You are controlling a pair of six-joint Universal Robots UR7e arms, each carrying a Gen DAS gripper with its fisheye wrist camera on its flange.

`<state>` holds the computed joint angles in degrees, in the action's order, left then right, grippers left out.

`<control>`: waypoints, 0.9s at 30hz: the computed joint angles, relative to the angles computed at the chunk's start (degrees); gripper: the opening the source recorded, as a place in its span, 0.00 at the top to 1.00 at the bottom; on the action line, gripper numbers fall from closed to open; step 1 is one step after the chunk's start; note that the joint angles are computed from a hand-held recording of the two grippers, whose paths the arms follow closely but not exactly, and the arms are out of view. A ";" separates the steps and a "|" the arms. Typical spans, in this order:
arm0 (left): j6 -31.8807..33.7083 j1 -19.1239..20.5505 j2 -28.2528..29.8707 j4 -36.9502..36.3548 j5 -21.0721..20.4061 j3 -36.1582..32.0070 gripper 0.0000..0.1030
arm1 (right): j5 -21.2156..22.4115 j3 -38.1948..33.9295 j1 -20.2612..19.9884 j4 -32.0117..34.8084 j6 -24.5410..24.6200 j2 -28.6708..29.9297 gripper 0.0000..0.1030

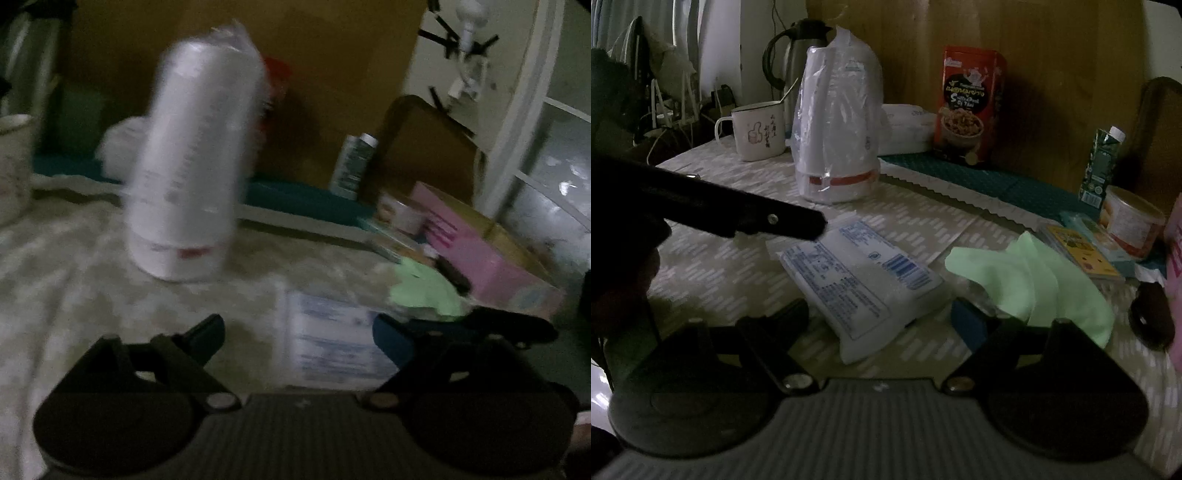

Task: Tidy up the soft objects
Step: 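Grasp the white wipes pack with the left tool and drop it into the tin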

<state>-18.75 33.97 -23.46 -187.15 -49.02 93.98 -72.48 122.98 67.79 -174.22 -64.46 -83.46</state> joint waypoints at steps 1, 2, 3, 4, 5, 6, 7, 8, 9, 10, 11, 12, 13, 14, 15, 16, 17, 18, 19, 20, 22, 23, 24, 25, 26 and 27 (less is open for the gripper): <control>-0.04 0.02 0.36 1.12 -0.63 -0.75 0.12 | 0.17 0.03 -0.04 0.17 -0.17 -0.06 0.19; -0.15 -0.01 0.72 2.37 -1.04 -1.49 0.13 | 0.51 0.09 -0.13 0.45 -0.48 -0.13 0.24; 0.33 -0.22 1.17 2.91 -1.06 -2.10 0.15 | 1.08 0.15 -0.29 1.01 -1.09 -0.30 0.29; 0.74 -0.44 1.52 3.17 -1.01 -2.40 0.16 | 1.57 0.33 -0.41 1.21 -1.68 -0.45 0.32; 0.73 -1.01 2.05 4.07 0.29 -2.92 0.18 | 2.22 0.39 -0.56 2.05 -2.35 -0.68 0.42; 0.47 -1.56 2.37 4.94 1.56 -3.14 0.20 | 2.78 0.60 -0.69 2.55 -2.61 -0.95 0.44; -0.33 -2.05 2.50 5.50 2.19 -3.09 0.20 | 2.84 1.17 -0.74 1.27 -2.81 -0.96 0.45; -1.36 -2.40 2.45 5.46 2.33 -2.70 0.20 | 3.11 1.47 -0.85 0.87 -3.07 -1.11 0.47; -2.39 -2.69 2.31 5.49 2.22 -2.29 0.20 | 3.40 1.72 -1.05 1.18 -2.96 -1.48 0.48; -3.39 -3.12 2.17 5.78 2.00 -1.84 0.20 | 3.85 1.90 -1.45 2.13 -2.94 -2.08 0.48; -3.82 -3.36 2.02 6.12 1.62 -1.53 0.20 | 4.40 2.25 -1.95 3.02 -3.41 -2.83 0.48; -4.38 -3.76 2.01 6.71 1.34 -1.40 0.20 | 5.00 2.88 -2.55 3.45 -4.40 -3.68 0.48; -4.96 -4.18 2.14 7.62 1.02 -1.59 0.20 | 5.71 3.58 -3.25 3.79 -5.70 -4.61 0.48; -5.29 -4.51 2.38 8.60 0.73 -2.04 0.20 | 6.37 4.21 -3.99 4.30 -6.87 -5.58 0.48; -5.36 -4.82 2.82 9.79 0.24 -2.88 0.20 | 6.90 4.60 -4.81 5.14 -7.81 -6.52 0.48; -5.18 -5.04 3.46 11.07 -0.42 -4.05 0.20 | 7.25 4.74 -5.62 6.08 -8.38 -7.31 0.48; -4.89 -5.26 4.19 12.12 -0.90 -5.18 0.20 | 7.53 4.75 -6.42 6.90 -8.62 -7.92 0.48; -4.15 -5.43 5.11 13.57 -1.57 -6.83 0.20 | 7.94 4.71 -7.45 7.76 -8.75 -8.62 0.48; -3.28 -5.60 6.13 15.04 -2.23 -8.67 0.20 | 8.43 4.59 -8.44 8.44 -8.66 -9.16 0.48; -2.65 -5.76 7.04 16.23 -2.87 -10.32 0.20 | 9.24 4.42 -9.74 9.31 -8.38 -9.86 0.48; -0.43 -6.02 9.37 17.29 -4.44 -14.71 0.20 | 11.70 4.26 -12.58 10.34 -7.40 -11.32 0.48; 0.72 -6.15 10.40 17.37 -4.88 -16.68 0.20 | 12.99 4.33 -13.78 10.12 -7.07 -11.96 0.48; 2.55 -6.16 11.88 17.69 -5.54 -19.87 0.20 | 14.59 4.58 -15.11 8.96 -6.78 -12.58 0.48; 4.19 -6.11 13.30 18.02 -6.06 -22.96 0.20 | 16.42 4.79 -16.40 7.30 -6.45 -13.05 0.48; 6.43 -5.87 15.19 18.56 -6.79 -27.02 0.20 | 18.31 4.97 -17.61 4.91 -5.61 -13.35 0.48; 8.82 -5.69 17.44 19.40 -7.44 -31.73 0.20 | 19.90 4.87 -18.52 1.95 -4.15 -13.27 0.48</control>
<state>-9.93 28.28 -6.03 -167.75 -56.46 62.25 -52.58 127.85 49.26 -172.27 -68.61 -96.73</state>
